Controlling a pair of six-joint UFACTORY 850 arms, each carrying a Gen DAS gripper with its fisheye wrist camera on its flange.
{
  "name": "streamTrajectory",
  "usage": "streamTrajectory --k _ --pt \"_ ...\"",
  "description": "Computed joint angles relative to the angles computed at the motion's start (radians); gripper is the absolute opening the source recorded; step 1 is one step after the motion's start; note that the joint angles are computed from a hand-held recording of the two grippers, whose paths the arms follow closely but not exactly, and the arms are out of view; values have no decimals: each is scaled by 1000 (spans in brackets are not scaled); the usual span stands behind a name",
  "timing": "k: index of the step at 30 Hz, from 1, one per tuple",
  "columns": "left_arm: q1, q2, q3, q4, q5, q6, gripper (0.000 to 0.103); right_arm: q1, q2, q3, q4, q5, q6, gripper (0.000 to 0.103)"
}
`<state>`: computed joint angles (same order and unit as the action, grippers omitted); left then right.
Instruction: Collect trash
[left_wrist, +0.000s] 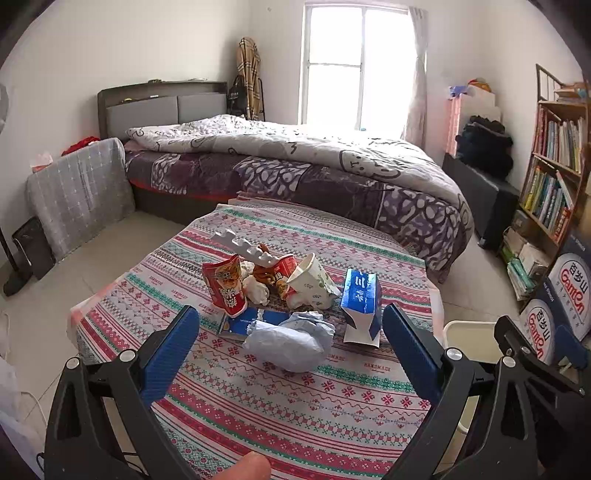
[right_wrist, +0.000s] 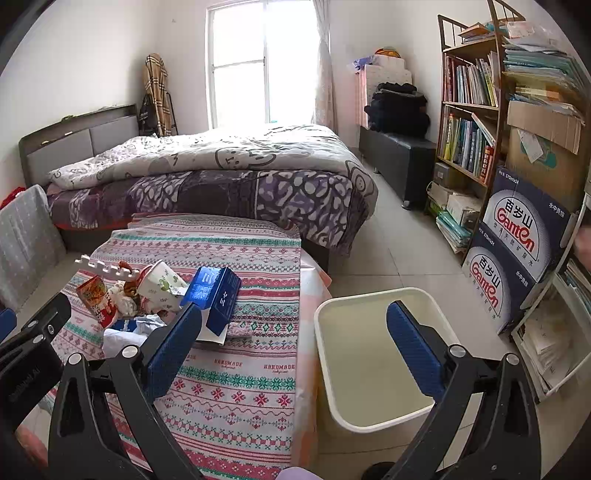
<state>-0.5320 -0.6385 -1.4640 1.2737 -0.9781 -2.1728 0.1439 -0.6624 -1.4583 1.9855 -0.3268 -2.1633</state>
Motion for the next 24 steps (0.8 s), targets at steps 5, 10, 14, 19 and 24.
streamTrajectory --k 5,10,14,19,24 --pt "-6 0 1 10 -8 -11 96 -7 -44 -76 17 -7 -16 96" --pt "-14 1 7 29 -23 -25 96 -18 -58 -127 -30 -16 29 96" --pt "-16 -1 2 28 -26 -22 96 -40 -79 -171 -148 -38 134 96" --pt "-16 -4 -4 26 -27 -19 96 -37 -76 -156 -31 -37 26 96" --pt "-17 -7 -7 23 -31 -19 96 -35 -66 -119 14 -37 -30 96"
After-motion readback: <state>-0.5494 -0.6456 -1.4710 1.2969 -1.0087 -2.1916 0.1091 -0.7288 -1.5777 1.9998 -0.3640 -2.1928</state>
